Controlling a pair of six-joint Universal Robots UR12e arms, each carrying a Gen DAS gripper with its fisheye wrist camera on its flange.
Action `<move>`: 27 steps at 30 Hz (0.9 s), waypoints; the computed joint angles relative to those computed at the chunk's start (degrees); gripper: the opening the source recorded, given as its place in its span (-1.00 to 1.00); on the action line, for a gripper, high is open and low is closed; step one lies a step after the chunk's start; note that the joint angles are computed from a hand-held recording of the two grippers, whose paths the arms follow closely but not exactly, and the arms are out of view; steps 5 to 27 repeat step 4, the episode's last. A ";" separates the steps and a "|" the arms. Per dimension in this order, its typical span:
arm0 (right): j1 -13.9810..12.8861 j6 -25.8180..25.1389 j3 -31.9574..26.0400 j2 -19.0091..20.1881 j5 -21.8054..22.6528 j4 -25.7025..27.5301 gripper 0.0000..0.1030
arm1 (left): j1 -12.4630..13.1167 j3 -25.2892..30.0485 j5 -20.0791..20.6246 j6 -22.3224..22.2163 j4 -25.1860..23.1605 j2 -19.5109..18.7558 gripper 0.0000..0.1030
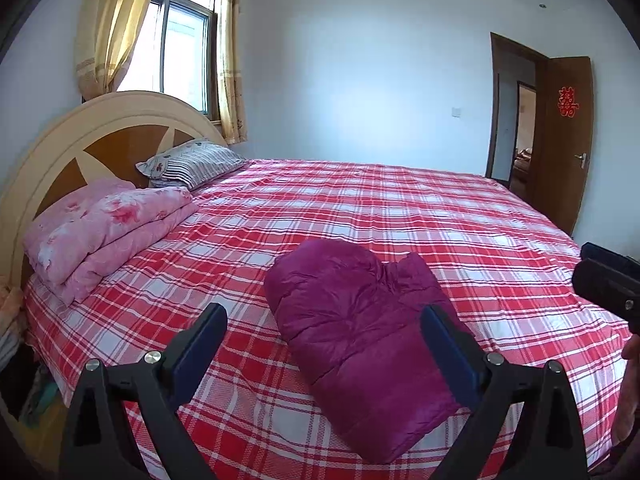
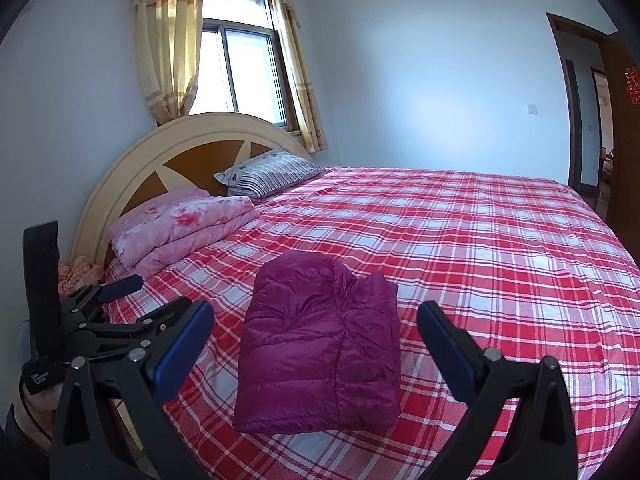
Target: Fold large clothes
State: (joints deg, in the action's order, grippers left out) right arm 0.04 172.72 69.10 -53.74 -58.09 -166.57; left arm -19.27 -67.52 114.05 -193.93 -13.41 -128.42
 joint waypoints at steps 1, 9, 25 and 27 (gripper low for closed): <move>0.03 -0.18 0.00 -0.01 -0.03 0.12 1.00 | -0.06 0.04 0.01 0.37 0.12 -0.05 0.90; 0.11 -0.68 0.03 -0.06 -0.11 0.64 1.00 | -0.18 0.20 0.04 1.03 0.70 -0.26 0.90; 0.11 -0.68 0.03 -0.06 -0.11 0.64 1.00 | -0.18 0.20 0.04 1.03 0.70 -0.26 0.90; 0.11 -0.68 0.03 -0.06 -0.11 0.64 1.00 | -0.18 0.20 0.04 1.03 0.70 -0.26 0.90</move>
